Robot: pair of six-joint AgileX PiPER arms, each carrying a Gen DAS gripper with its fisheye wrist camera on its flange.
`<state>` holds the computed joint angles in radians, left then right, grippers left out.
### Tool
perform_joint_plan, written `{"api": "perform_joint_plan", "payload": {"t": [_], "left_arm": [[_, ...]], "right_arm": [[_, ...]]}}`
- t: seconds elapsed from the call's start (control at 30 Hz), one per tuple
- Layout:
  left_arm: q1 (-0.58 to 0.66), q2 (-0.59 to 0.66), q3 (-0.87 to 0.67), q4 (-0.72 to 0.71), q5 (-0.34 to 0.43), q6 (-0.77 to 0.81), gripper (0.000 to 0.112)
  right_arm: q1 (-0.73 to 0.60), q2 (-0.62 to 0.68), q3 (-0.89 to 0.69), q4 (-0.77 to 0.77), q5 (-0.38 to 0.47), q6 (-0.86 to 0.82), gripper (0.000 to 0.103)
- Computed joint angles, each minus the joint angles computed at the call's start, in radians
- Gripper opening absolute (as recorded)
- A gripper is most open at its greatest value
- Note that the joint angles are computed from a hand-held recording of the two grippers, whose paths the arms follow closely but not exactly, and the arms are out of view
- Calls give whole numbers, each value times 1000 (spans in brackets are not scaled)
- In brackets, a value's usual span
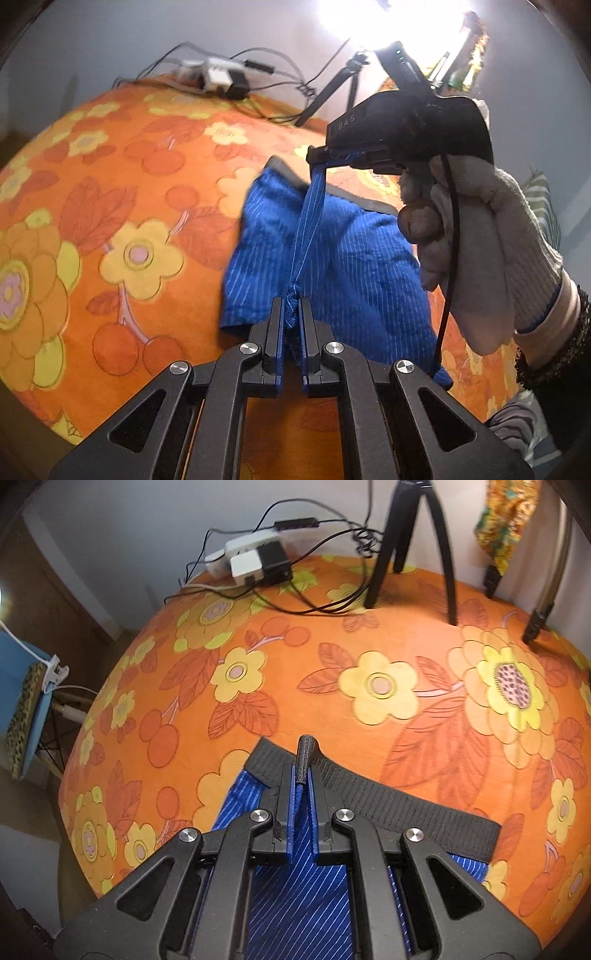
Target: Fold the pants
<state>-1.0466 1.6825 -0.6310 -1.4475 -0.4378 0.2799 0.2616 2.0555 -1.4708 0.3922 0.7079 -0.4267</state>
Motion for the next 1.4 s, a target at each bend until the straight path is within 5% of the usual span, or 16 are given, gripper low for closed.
{"api": "perform_joint_plan", "payload": {"t": [0.6,0.7,0.77,0.83,1.0,1.23,1.4], "left_arm": [[19,-19,66,-23,-17,-46,5],[13,-27,65,-77,-30,1,5],[4,-39,66,-127,-50,42,5],[-1,-47,61,-182,-72,93,5],[12,-97,63,-246,-86,180,10],[125,-151,33,-244,31,325,35],[320,-100,-15,-174,276,415,36]], "right_arm": [[102,102,-111,-107,14,131,9],[92,102,-110,-63,9,90,16],[77,93,-105,-15,12,47,41],[58,69,-85,33,3,3,52],[-16,-32,5,146,13,-147,52],[-258,-183,190,289,99,-374,52],[-446,-209,274,345,170,-468,52]]}}
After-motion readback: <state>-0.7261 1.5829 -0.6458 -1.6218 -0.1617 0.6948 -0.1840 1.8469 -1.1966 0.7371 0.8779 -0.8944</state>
